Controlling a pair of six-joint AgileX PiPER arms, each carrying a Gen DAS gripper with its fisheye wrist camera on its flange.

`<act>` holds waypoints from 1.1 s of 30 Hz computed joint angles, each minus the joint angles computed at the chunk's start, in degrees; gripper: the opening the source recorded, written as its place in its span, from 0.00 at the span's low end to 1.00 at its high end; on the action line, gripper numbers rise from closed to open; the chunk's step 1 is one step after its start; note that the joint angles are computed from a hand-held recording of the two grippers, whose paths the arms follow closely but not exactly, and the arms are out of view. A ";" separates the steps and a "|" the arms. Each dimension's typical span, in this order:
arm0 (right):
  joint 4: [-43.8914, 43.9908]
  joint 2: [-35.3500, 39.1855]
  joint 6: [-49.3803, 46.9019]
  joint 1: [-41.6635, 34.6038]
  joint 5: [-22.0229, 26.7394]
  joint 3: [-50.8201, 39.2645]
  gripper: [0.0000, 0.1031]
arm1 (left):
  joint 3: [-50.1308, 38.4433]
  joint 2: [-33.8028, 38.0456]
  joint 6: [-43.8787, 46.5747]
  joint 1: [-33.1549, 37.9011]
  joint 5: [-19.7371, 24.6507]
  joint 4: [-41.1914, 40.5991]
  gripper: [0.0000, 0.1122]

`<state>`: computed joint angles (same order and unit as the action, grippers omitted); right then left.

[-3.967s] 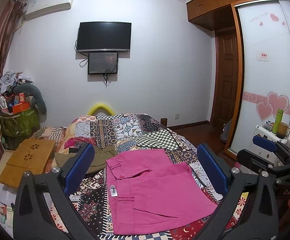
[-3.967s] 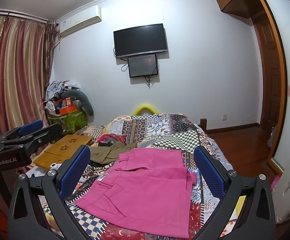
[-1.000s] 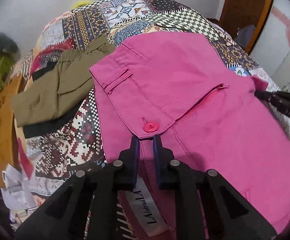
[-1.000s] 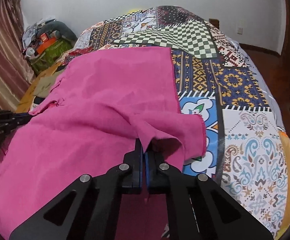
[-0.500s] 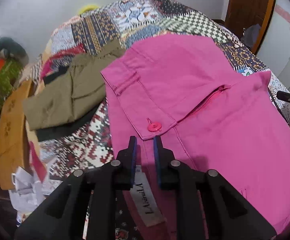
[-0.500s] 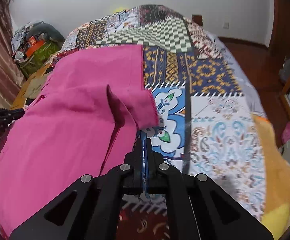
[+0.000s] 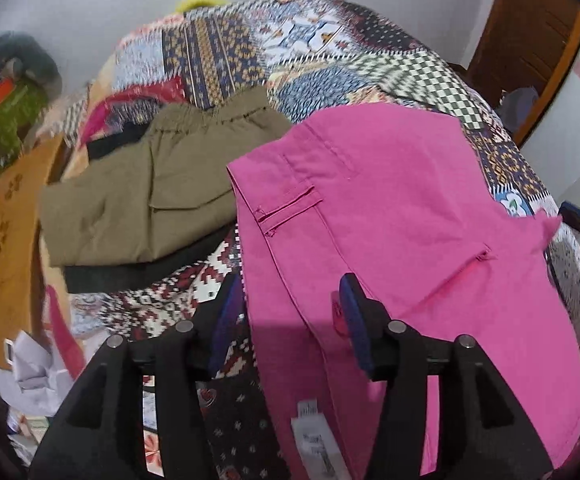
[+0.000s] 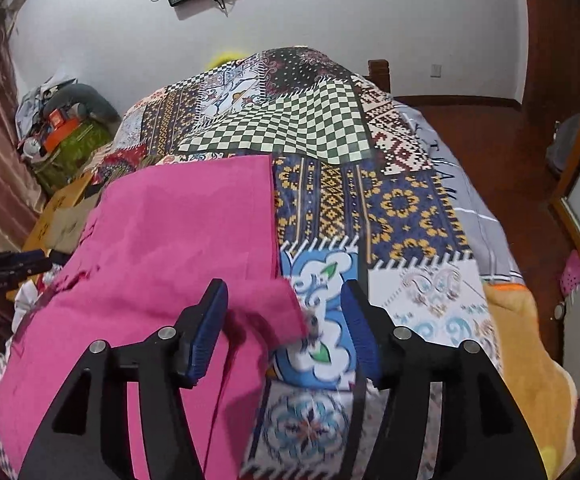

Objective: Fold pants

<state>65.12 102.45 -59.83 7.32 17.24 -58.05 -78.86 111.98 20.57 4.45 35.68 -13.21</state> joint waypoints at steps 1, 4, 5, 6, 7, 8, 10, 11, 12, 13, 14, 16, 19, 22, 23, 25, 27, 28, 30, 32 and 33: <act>-1.36 1.57 1.69 0.12 0.37 -1.55 0.54 | -1.06 1.23 0.18 0.21 0.77 -0.97 0.45; -4.69 4.38 6.10 0.33 1.98 -3.85 0.54 | -3.72 4.72 -0.48 0.08 2.45 -1.46 0.46; -6.02 5.71 7.89 0.17 3.19 -4.99 0.54 | -4.00 5.53 -0.77 -0.11 2.65 -1.35 0.46; -6.21 7.20 8.41 -0.16 4.77 -6.12 0.54 | -3.77 5.94 -0.89 -0.23 2.16 -1.52 0.47; -5.92 8.14 8.29 -0.36 5.73 -6.61 0.54 | -3.36 5.95 -0.76 -0.23 1.62 -1.97 0.47; -6.29 9.30 8.71 -0.59 6.97 -7.35 0.54 | -3.03 5.98 -0.01 0.04 1.37 -3.20 0.47; -6.54 10.52 8.72 -0.91 9.24 -7.86 0.54 | -3.24 6.23 2.22 0.86 2.28 -5.97 0.45; -5.38 11.09 7.25 -1.01 10.03 -7.65 0.54 | -3.51 6.49 4.19 1.42 3.14 -7.93 0.40; -4.99 11.30 6.63 -0.96 10.37 -7.49 0.53 | -3.86 6.79 6.44 1.97 4.09 -10.01 0.31; -4.65 11.42 6.17 -0.95 10.62 -7.45 0.48 | -4.08 6.91 8.17 2.34 5.00 -11.75 0.28; -2.42 11.52 3.76 -1.17 11.16 -7.10 0.45 | -3.42 6.53 7.94 1.94 4.11 -11.20 0.26; -0.86 11.69 2.02 -1.37 12.45 -7.27 0.28 | -2.68 5.98 7.04 0.82 2.59 -9.15 0.17; -0.04 11.42 0.04 -0.12 10.77 -7.00 0.09 | -0.38 4.60 3.98 -1.31 -1.36 -3.65 0.13; 0.11 10.57 -1.70 2.06 6.00 -6.19 0.05 | 2.13 3.66 -2.33 -3.36 -6.15 5.49 0.10; -0.66 10.54 -1.65 2.62 4.76 -6.27 0.05 | 2.76 3.70 -5.34 -3.82 -7.36 9.46 0.08; -2.23 10.94 -0.61 2.76 4.13 -6.94 0.04 | 2.27 4.55 -6.16 -3.43 -6.95 10.53 0.06; -2.62 11.15 -0.41 2.75 3.22 -7.15 0.03 | 1.76 5.20 -4.61 -2.52 -6.24 8.51 0.06; -3.95 11.34 0.97 2.75 3.05 -7.56 0.03 | 1.76 5.22 -4.47 -2.40 -6.16 8.30 0.06; -5.82 11.59 3.00 2.49 2.32 -7.70 0.02 | 1.89 5.14 -5.72 -2.59 -6.26 9.83 0.07; -8.82 11.74 6.20 2.29 1.00 -7.72 0.02 | 2.42 4.80 -6.66 -2.89 -6.56 10.86 0.07; -11.85 11.94 9.35 2.04 0.71 -7.94 0.02 | 2.45 4.70 -6.28 -2.77 -6.45 10.47 0.07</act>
<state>53.27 114.39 -50.48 9.36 17.95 -65.99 -76.41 116.68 14.29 1.68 29.22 -2.74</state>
